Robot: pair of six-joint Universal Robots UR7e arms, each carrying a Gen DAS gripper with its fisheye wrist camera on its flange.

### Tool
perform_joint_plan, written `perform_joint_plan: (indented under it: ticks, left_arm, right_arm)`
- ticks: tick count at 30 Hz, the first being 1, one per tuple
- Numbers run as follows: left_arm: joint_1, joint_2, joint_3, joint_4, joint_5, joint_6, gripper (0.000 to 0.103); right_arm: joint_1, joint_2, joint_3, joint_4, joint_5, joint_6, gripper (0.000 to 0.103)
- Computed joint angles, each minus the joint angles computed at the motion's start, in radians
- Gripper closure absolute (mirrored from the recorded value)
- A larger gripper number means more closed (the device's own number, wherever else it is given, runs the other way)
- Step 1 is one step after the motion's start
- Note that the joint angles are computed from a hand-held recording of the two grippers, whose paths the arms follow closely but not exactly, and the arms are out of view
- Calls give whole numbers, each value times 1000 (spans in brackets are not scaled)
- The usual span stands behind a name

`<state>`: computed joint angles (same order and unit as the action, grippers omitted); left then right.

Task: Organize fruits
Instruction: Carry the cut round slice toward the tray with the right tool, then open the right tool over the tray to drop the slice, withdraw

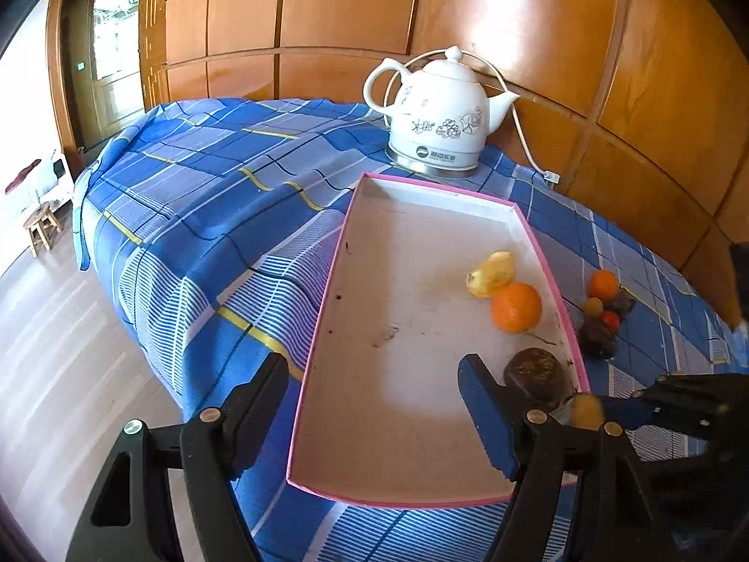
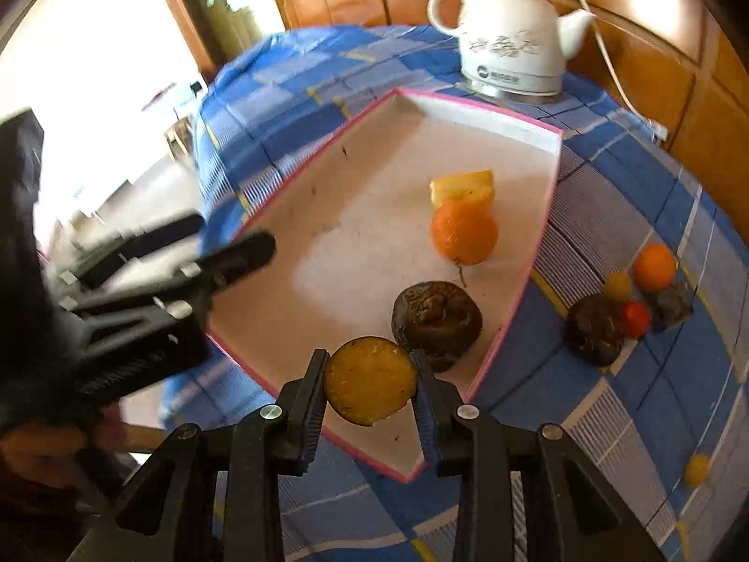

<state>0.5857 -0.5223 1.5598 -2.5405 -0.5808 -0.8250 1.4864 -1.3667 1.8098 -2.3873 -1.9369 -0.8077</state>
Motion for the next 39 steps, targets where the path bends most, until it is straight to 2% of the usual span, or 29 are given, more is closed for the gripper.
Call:
perform_joint_plan:
  ticks: [3,8,11,16,39]
  left_arm:
    - [0,3,0,0,-5,5,28]
    - [-1,10,-8,5,-12,12,28]
    - [-5,14,-11,-1,-14,22,27]
    - [-12,24,-19,-22,-21,53,27]
    - [-45,88,-102,-3,-52,166,27]
  right_arm:
    - [-6,8,3,-7,-14,15,67]
    - [-27,-30,11,1,55,14,57]
    - [-41,-50,0,2,101,33,57]
    - [-60,-85,5,-21,134,63,57]
    - [-173,-165,-55,-73,73,35,57]
